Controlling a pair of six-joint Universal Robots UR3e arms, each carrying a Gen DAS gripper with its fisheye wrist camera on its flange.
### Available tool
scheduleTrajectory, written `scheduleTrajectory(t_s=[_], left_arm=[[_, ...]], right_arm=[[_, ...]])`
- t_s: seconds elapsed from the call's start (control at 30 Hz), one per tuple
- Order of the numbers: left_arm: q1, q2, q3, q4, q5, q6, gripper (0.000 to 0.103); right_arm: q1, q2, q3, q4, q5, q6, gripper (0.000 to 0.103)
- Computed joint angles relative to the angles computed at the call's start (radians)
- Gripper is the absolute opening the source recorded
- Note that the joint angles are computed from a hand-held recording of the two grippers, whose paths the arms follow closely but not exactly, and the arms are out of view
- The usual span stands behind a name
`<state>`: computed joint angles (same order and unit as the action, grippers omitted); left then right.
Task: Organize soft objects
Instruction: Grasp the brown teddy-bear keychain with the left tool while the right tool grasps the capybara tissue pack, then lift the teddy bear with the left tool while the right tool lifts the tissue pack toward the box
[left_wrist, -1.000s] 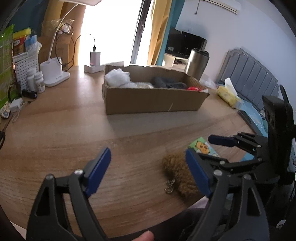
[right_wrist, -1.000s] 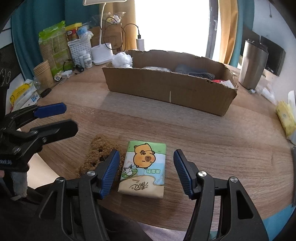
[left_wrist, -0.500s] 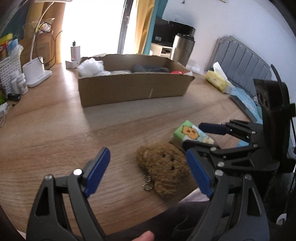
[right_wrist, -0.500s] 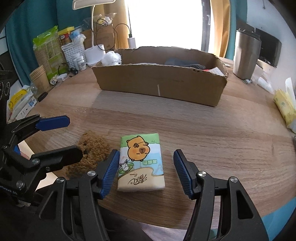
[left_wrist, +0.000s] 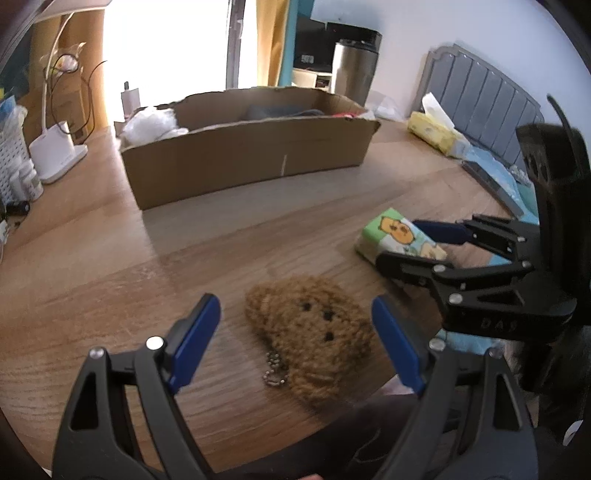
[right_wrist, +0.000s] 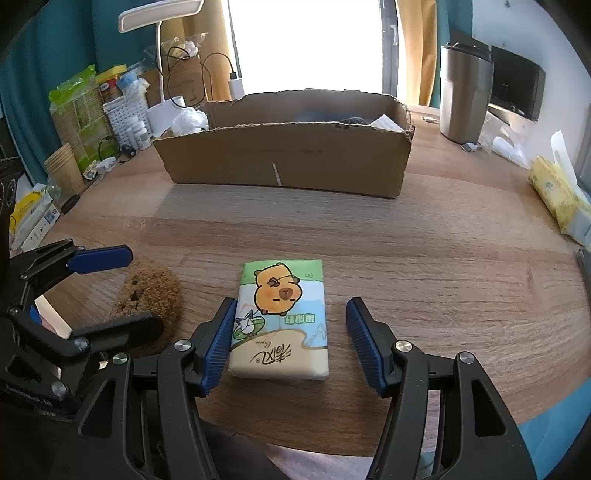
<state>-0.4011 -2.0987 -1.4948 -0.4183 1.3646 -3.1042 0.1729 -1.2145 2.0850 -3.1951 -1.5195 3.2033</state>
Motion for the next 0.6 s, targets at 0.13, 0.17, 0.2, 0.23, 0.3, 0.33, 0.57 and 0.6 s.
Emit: scheduleTrajectory(t_s=[0.13, 0.17, 0.2, 0.23, 0.3, 0.33, 0.57, 0.6], left_arm=[[-0.019, -0.021, 0.035, -0.033, 0.018, 0.021, 0.084], [-0.020, -0.022, 0.035, -0.032, 0.017, 0.022, 0.084], [-0.019, -0.020, 0.033, -0.030, 0.014, 0.023, 0.079], [-0.019, -0.019, 0.029, -0.024, 0.012, 0.026, 0.073], [-0.019, -0.020, 0.034, -0.032, 0.013, 0.035, 0.065], [-0.019, -0.020, 0.035, -0.035, 0.012, 0.037, 0.064], [-0.013, -0.017, 0.027, -0.031, -0.022, 0.069, 0.053], [-0.012, -0.016, 0.025, -0.030, -0.026, 0.071, 0.052]], right_arm=[[-0.005, -0.001, 0.005, -0.007, 0.004, -0.008, 0.054], [-0.006, -0.002, 0.007, -0.007, 0.005, -0.009, 0.049], [-0.007, -0.003, 0.008, -0.007, 0.005, -0.011, 0.049], [-0.007, -0.004, 0.007, -0.005, 0.006, -0.014, 0.049], [-0.006, -0.005, 0.005, 0.000, 0.007, -0.019, 0.049], [-0.007, -0.006, 0.004, 0.001, 0.009, -0.021, 0.049], [-0.008, -0.008, -0.009, -0.005, 0.013, -0.022, 0.049], [-0.008, -0.009, -0.012, -0.004, 0.014, -0.023, 0.049]])
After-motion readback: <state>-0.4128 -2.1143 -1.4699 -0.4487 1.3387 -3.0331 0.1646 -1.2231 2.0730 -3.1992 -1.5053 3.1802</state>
